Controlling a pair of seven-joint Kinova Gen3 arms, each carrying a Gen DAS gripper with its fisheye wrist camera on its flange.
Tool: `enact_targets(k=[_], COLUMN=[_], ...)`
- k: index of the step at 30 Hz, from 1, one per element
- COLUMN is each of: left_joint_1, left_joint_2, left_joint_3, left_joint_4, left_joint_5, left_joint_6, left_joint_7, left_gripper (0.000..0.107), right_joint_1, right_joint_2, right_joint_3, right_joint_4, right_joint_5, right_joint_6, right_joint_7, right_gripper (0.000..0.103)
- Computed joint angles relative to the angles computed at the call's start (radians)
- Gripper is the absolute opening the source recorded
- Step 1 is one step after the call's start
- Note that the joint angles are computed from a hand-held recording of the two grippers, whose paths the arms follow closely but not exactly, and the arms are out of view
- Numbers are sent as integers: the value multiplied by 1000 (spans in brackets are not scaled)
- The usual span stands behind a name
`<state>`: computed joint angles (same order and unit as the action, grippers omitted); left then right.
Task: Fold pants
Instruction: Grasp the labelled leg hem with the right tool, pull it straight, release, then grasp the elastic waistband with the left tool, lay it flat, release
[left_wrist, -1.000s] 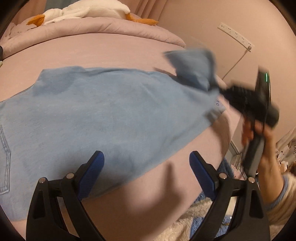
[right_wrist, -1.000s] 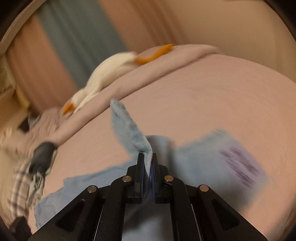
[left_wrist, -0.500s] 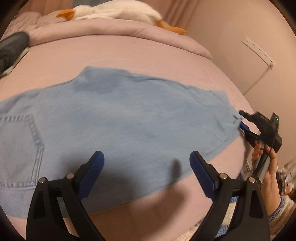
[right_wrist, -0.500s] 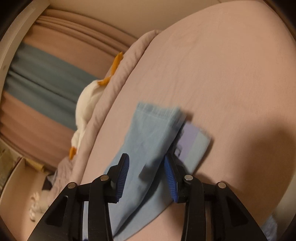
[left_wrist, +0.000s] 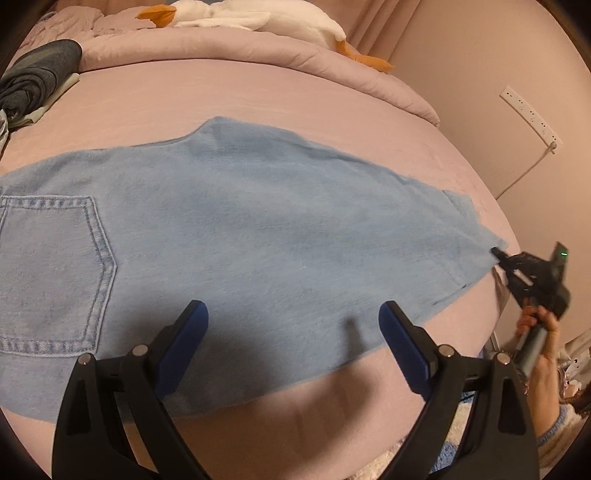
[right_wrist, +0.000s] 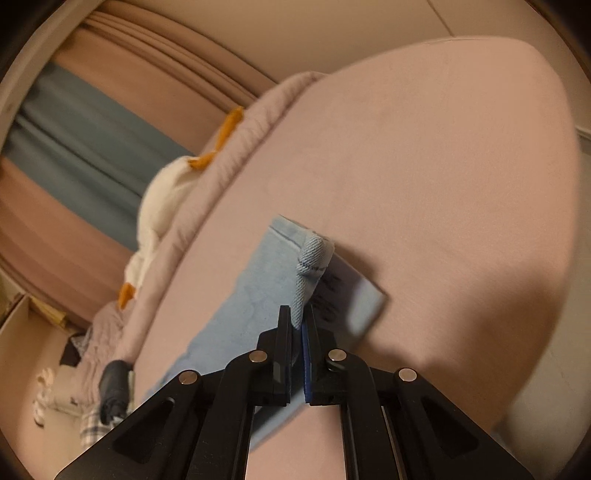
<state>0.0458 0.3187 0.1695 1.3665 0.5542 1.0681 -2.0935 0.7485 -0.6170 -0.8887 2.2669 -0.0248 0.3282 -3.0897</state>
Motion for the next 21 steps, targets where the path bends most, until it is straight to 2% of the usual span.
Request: enact_targets(k=[2, 4, 6, 8, 9, 11, 13, 15, 17, 18, 21], left_joint_1=[-2, -11, -36, -54, -63, -86, -102, -123, -122, -115, -98], left_joint_2=[3, -8, -18, -35, -44, -65, -82, -87, -95, -95, -108], left_joint_3=[-6, -17, -24, -39, -44, -58, -71, -74, -83, -86, -93], left_joint_4=[-14, -8, 1, 16, 24, 45, 60, 66, 74, 72, 80], left_joint_5=[-13, -23, -11, -12, -10, 1, 5, 26, 11, -7, -81], left_joint_6=[12, 8, 12, -2, -10, -33, -57, -55, -66, -68, -71], left_joint_7=[5, 13, 8, 13, 13, 15, 34, 28, 54, 74, 103], left_gripper=[94, 94, 94, 94, 94, 94, 94, 94, 94, 94, 94], right_joint_1=[35, 74, 45, -20, -24, 22, 47, 19, -37, -38, 34], right_joint_2=[43, 87, 95, 106, 92, 40, 0, 34, 124, 170, 309], right_joint_3=[-32, -69, -43, 8, 16, -23, -78, -119, -154, -191, -330], right_joint_4=[-14, -8, -20, -57, -74, -108, -158, -213, -254, -276, -334], right_joint_5=[19, 66, 91, 125, 118, 126, 187, 236, 305, 317, 349], right_joint_6=[27, 8, 32, 109, 150, 231, 313, 345, 312, 272, 161], right_joint_7=[13, 33, 50, 49, 57, 66, 84, 124, 159, 195, 286], right_gripper=[5, 1, 1, 9, 9, 14, 15, 15, 15, 15, 15])
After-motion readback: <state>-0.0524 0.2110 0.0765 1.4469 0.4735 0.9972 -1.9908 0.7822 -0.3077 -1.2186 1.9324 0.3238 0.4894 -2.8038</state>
